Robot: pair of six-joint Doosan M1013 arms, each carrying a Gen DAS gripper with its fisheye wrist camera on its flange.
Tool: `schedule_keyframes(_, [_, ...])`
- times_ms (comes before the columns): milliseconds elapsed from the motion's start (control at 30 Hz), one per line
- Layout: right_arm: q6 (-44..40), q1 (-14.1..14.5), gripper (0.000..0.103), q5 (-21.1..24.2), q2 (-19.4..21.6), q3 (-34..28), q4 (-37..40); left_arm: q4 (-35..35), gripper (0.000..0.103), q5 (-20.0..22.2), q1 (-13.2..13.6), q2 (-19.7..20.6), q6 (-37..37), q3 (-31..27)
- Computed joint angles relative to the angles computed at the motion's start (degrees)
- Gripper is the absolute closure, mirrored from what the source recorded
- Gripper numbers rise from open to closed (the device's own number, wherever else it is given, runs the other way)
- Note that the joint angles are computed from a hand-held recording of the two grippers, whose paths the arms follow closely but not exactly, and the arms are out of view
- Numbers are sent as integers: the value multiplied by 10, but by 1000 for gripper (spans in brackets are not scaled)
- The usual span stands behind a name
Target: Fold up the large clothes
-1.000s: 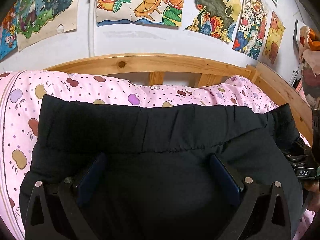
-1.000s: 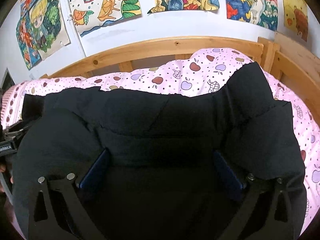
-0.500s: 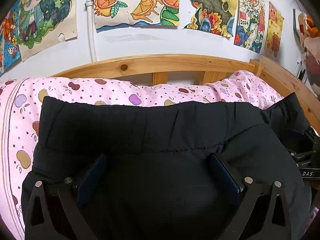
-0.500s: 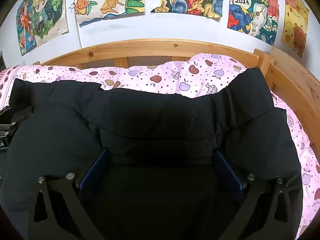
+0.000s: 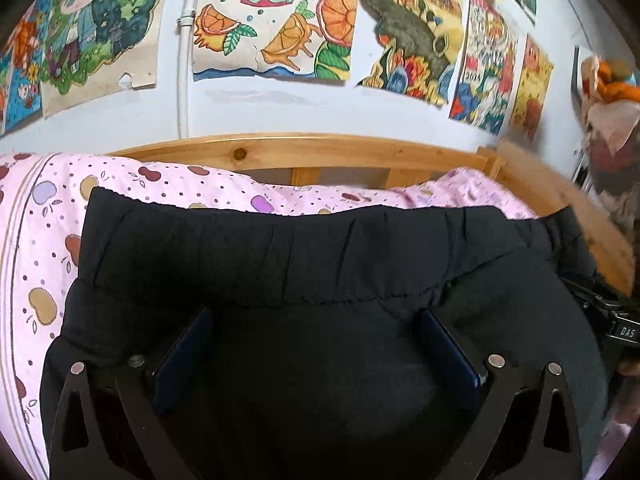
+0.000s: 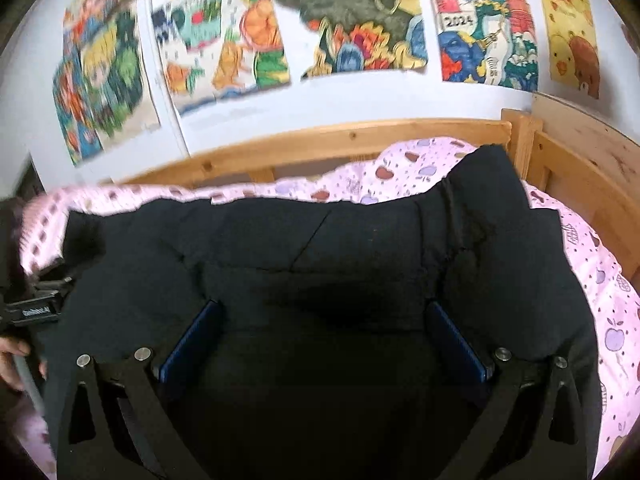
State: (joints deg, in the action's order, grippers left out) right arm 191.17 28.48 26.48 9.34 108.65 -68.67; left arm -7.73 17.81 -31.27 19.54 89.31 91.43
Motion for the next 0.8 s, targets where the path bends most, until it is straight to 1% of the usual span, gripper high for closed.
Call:
schedule_keyframes(67, [33,1,2,8,-7,7,-23,-58,0,-1,5,-5,48,1])
schedule_keyframes(133, [41,2,2,23,-13,10,-27,-111,0,-12,11,-13,88,10])
schedule_keyframes(200, [17,1,2,35,-17,10,-4,-121,0,-18,14,-20,86,16])
schedule_keyframes(300, [3,2,2,59,-24,14,9,-75,0,-22,17,-29,40,20])
schedule_keyframes(333, [5,2,2,64,-28,17,9,-27,0,-21,17,-34,2,22])
schedule_keyframes(467, [16,1,2,87,-45,28,6,93,0,-17,18,-46,-84,28])
schedule_keyframes(533, [7,1,2,100,-50,30,12,116,0,-12,23,-52,-98,32])
schedule_keyframes(567, [-3,1,2,108,-52,31,20,131,0,-10,24,-53,-110,33])
schedule_keyframes(600, [-17,0,2,116,-53,31,33,175,0,-4,25,-56,-153,35])
schedule_keyframes(667, [-49,-3,2,143,-53,30,72,227,0,10,29,-57,-210,37])
schedule_keyframes(700, [-54,-6,2,144,-55,33,82,240,0,19,32,-56,-231,37])
schedule_keyframes(733, [-57,-11,2,136,-59,38,95,231,0,25,37,-56,-234,38])
schedule_keyframes(800, [-50,-23,2,114,-67,50,116,191,0,31,47,-53,-213,40])
